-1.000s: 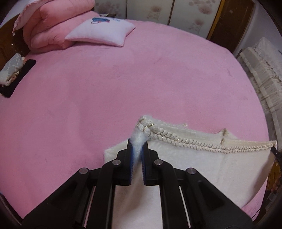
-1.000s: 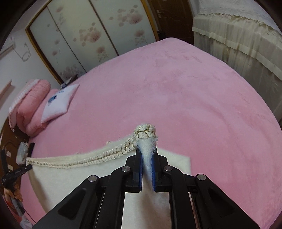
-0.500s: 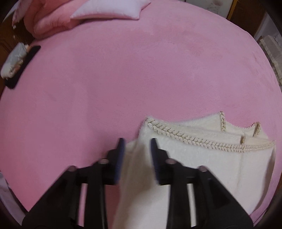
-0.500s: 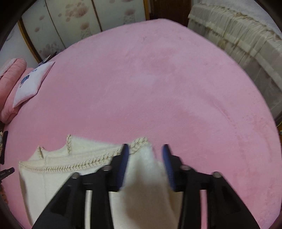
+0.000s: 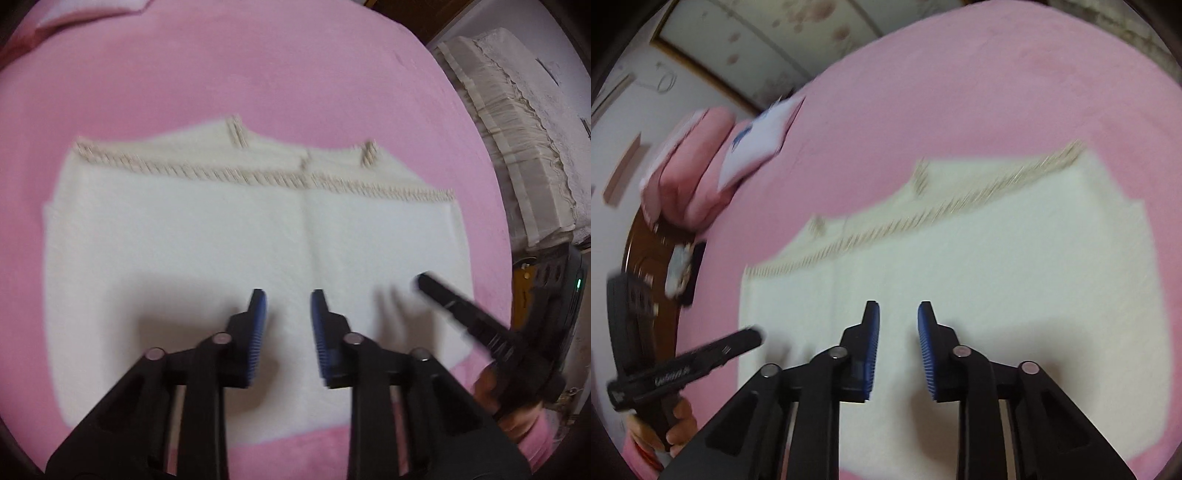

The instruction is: Fold large clothes

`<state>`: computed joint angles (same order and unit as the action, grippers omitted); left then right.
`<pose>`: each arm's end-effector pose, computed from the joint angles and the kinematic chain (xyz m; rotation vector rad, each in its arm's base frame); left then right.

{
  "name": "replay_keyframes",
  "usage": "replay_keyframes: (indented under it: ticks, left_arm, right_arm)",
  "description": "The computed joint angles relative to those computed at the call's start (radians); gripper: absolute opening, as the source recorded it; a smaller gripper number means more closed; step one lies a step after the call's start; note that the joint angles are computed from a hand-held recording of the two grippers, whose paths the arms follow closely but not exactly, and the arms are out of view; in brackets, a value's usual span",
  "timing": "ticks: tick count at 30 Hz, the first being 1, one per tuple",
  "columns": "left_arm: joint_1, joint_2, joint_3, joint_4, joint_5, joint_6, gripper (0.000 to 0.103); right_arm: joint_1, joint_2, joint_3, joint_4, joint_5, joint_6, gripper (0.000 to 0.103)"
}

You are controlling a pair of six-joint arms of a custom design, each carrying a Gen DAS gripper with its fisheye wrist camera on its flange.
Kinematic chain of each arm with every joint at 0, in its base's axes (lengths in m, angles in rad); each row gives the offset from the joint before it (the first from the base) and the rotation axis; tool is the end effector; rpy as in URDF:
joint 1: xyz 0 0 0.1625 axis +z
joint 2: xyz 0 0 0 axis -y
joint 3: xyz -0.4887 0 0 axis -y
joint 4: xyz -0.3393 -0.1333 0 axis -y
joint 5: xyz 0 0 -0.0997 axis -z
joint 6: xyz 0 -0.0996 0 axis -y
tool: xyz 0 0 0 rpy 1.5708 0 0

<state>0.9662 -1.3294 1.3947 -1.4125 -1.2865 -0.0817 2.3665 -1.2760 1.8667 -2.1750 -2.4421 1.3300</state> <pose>-0.1694 -0.5289 0.4996 0.7660 2.6889 0.1609 0.4145 -0.3262 0.3784 -0.6767 -2.4423 1.0391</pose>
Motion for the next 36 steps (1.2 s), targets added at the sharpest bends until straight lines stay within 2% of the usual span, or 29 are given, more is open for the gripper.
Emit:
replay_keyframes:
  ticks: [2, 6, 8, 10, 13, 16, 20, 22, 27, 28, 29, 30, 33, 35, 36]
  left_arm:
    - [-0.005, -0.028, 0.054, -0.001, -0.052, -0.029, 0.011]
    - [0.027, -0.052, 0.120, 0.025, -0.137, -0.026, 0.011]
    - [0.037, -0.058, 0.168, 0.004, -0.127, -0.035, 0.011]
    - [0.053, -0.057, 0.191, -0.010, -0.125, -0.058, 0.011]
    - [0.083, -0.031, 0.267, -0.124, -0.145, -0.058, 0.011]
    - [0.090, -0.004, 0.276, -0.193, -0.159, -0.039, 0.011]
    - [0.102, 0.073, 0.285, -0.341, -0.144, -0.016, 0.011]
    - [0.111, 0.106, 0.259, -0.371, -0.135, -0.014, 0.011]
    - [0.108, 0.181, 0.249, -0.493, -0.051, -0.005, 0.010]
    - [0.101, 0.186, 0.252, -0.515, -0.017, 0.003, 0.008]
    - [0.090, 0.192, 0.256, -0.540, 0.034, 0.016, 0.001]
    - [0.090, 0.204, 0.250, -0.550, 0.064, 0.025, 0.001]
    - [0.127, 0.213, 0.193, -0.502, 0.010, 0.047, 0.001]
    - [0.151, 0.207, 0.172, -0.489, -0.013, 0.051, 0.001]
    - [0.159, 0.190, 0.161, -0.472, 0.001, 0.052, 0.001]
  right_arm:
    - [0.007, 0.039, 0.013, -0.040, 0.055, -0.022, 0.016]
    - [0.022, 0.087, 0.071, -0.160, 0.172, -0.058, 0.014]
    - [0.039, 0.126, 0.121, -0.223, 0.192, -0.025, 0.013]
    - [0.046, 0.135, 0.145, -0.245, 0.170, -0.002, 0.010]
    - [0.024, 0.129, 0.177, -0.309, 0.153, 0.013, 0.009]
    - [-0.024, 0.127, 0.177, -0.340, 0.138, -0.060, 0.009]
    - [-0.069, 0.106, 0.194, -0.410, 0.118, -0.142, 0.009]
    - [-0.094, 0.098, 0.199, -0.436, 0.103, -0.171, 0.008]
    - [-0.166, 0.097, 0.214, -0.544, 0.100, -0.276, 0.006]
    - [-0.188, 0.096, 0.214, -0.549, 0.102, -0.306, 0.004]
    - [-0.200, 0.093, 0.207, -0.530, 0.103, -0.325, 0.000]
    - [-0.216, 0.075, 0.195, -0.483, 0.097, -0.344, 0.000]
    - [-0.252, 0.006, 0.191, -0.426, 0.092, -0.425, 0.000]
    - [-0.267, -0.051, 0.197, -0.373, 0.062, -0.446, 0.000]
    - [-0.266, -0.091, 0.214, -0.342, 0.035, -0.427, 0.000]
